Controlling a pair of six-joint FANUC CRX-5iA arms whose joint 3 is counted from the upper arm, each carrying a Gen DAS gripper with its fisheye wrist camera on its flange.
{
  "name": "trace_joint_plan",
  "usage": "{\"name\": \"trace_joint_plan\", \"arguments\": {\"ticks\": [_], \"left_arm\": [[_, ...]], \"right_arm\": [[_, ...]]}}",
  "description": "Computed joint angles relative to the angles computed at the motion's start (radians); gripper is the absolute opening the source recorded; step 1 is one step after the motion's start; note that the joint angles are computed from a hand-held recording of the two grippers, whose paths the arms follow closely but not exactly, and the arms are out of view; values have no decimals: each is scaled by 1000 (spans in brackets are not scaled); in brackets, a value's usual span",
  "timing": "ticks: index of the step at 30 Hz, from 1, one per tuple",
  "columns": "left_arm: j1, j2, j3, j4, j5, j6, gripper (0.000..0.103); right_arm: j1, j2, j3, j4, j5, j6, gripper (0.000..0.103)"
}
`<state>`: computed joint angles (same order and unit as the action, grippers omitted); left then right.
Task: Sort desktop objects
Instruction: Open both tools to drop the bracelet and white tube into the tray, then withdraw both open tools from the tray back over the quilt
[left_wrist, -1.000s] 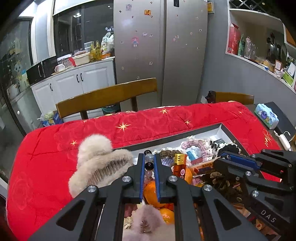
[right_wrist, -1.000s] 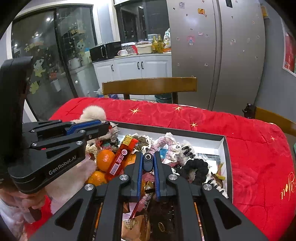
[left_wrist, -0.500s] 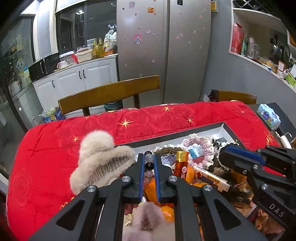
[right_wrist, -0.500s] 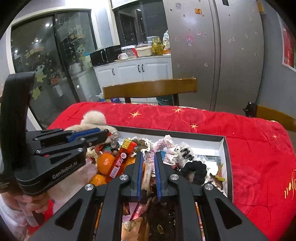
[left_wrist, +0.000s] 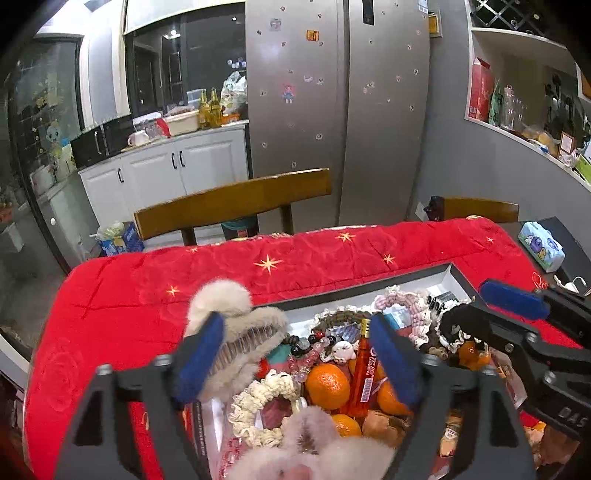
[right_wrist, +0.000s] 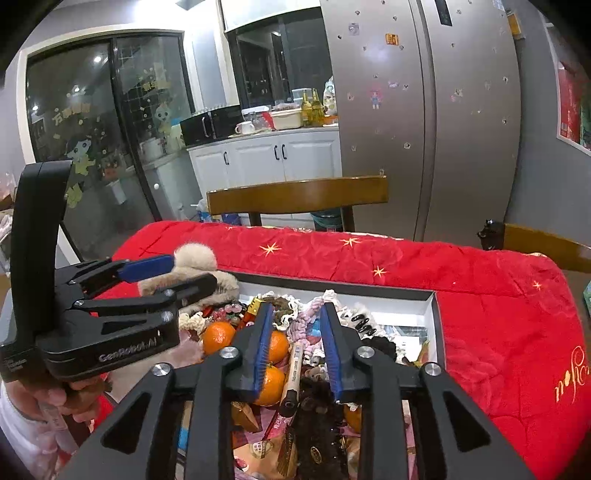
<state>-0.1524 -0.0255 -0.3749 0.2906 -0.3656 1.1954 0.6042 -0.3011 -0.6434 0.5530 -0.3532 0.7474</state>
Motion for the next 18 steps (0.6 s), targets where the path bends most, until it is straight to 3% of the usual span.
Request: {"name": "trace_joint_plan", "arguments": {"ticks": [3,6,9,10,15,18], "left_arm": [[-4,-20,-12,-17,27,8,102],[-3,-42,-32,19,48,-26,103],[1,-66,-41,13,44,-20,103],[2,-77,-53,38,48,-44,103],[5,-145,-109,136,72,-155,103],[10,-189,-116,139,49,-163,103]], "right_arm": [[-7,-15,-1,-11,10,-11,58],[-15,-31,9,-74,20,32,67],[-11,-44,17,-87,8,48,92],[-8,-52,3,-29,2,-5,103],[16,-91,-30,117,-20,-98,103],[25,-139,-85,290,2,-247,103]]}}
